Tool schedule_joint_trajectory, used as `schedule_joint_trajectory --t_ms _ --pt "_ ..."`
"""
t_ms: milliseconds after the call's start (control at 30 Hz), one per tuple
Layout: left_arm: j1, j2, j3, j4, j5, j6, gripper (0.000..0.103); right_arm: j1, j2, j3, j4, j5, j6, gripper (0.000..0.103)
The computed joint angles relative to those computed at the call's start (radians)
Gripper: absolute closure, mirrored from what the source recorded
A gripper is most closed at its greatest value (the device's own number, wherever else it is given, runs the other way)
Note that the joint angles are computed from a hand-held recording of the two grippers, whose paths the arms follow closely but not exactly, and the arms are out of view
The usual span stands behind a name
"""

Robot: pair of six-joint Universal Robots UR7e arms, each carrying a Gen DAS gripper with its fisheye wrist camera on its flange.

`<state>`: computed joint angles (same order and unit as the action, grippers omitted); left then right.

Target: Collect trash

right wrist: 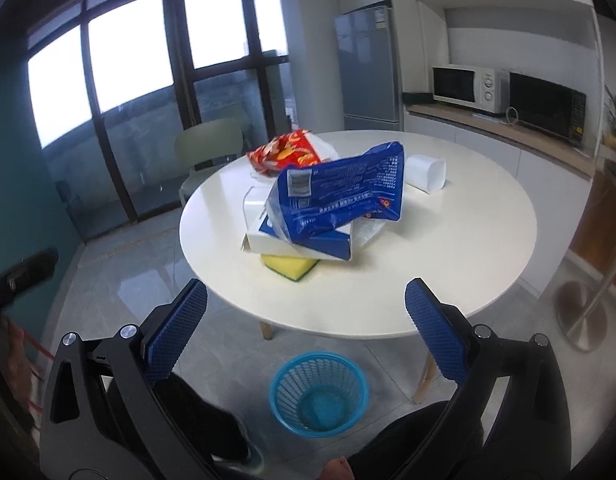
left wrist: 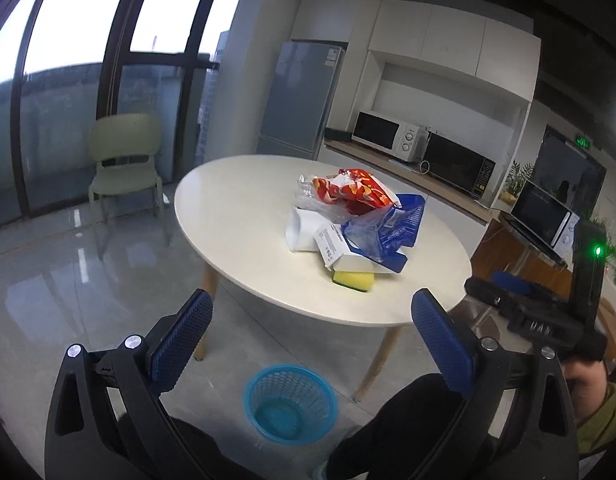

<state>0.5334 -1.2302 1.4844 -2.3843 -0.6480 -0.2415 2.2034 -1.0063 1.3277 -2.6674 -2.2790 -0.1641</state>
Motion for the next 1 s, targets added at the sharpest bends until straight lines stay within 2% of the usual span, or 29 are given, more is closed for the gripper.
schedule_joint_trajectory --t_ms 267,367,500,700,900,1000 --pt "-0.009 0.005 0.017 -0.05 0.031 0.052 0.005 0.023 -0.007 0.008 -0.029 -0.083 -0.032 0.008" --pt "0.004 0.0 0.008 -0.035 0.016 0.015 0.005 0.017 -0.01 0.013 -0.033 -0.082 -0.036 0.008" --pt "0.0 0.0 0.005 -0.013 0.053 -0.007 0.005 0.012 -0.018 0.02 -0.023 -0.072 -0.026 0.008" --pt "-0.013 -0.004 0.01 -0.028 0.055 0.012 0.005 0.016 -0.016 0.026 -0.034 -0.066 -0.047 0.008" --pt "-0.014 -0.01 0.003 -0.025 0.024 0.013 0.005 0.019 -0.01 0.023 -0.052 -0.079 -0.066 0.008" --pt "-0.022 -0.004 -0.001 -0.012 0.042 0.044 0.006 0.015 -0.01 0.019 -0.045 -0.072 -0.071 0.008"
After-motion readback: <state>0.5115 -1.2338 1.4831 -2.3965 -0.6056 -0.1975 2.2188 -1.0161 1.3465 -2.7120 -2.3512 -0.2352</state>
